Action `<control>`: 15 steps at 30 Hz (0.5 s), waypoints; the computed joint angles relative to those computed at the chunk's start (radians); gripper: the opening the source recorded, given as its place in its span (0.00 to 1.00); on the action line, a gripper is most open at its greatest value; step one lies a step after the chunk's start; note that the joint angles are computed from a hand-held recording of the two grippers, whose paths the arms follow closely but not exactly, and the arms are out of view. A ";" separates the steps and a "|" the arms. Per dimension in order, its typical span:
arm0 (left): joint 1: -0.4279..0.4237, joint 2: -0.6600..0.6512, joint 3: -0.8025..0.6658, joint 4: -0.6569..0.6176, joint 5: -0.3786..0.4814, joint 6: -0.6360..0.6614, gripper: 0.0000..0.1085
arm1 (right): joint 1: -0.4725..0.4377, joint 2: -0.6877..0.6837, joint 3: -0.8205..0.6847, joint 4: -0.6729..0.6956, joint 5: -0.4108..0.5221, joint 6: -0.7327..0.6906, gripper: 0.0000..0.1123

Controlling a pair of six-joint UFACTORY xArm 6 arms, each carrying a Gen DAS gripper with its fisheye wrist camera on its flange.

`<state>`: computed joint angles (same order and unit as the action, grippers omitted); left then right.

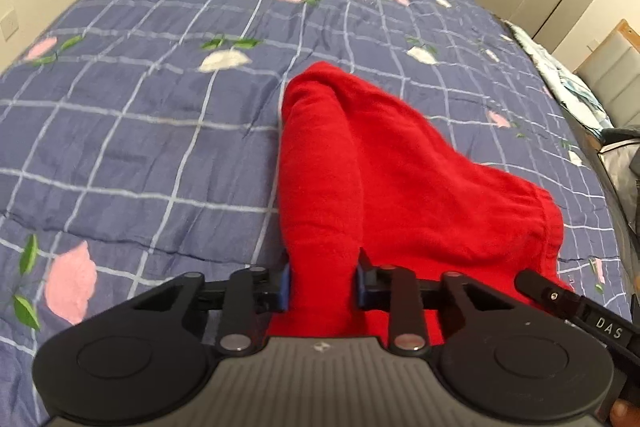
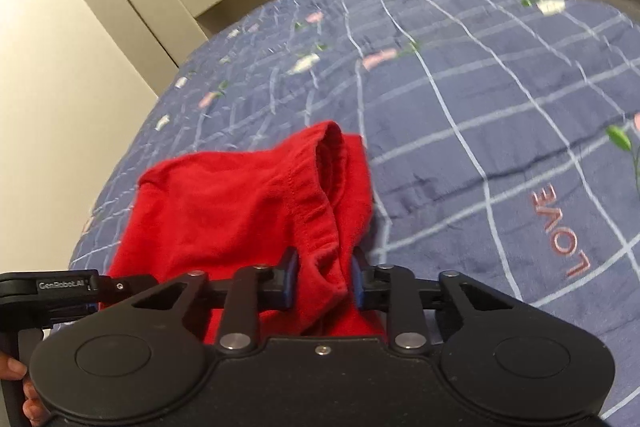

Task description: Fold small clothes

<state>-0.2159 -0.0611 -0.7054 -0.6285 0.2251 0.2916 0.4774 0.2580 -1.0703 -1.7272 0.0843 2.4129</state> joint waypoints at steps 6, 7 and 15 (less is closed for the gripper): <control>0.019 -0.100 0.037 0.035 -0.028 0.021 0.25 | 0.054 -0.042 -0.024 -0.003 0.045 -0.049 0.21; 0.027 -0.120 0.044 0.047 -0.032 0.021 0.25 | 0.063 -0.041 -0.034 -0.001 0.050 -0.059 0.21; 0.164 -0.296 0.129 0.048 0.000 0.070 0.25 | 0.147 0.026 -0.169 0.106 0.044 -0.215 0.21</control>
<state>-0.0514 -0.3570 -0.5769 -0.5806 0.2252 0.3616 0.6242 0.2838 -1.2391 -1.6212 0.1286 2.1976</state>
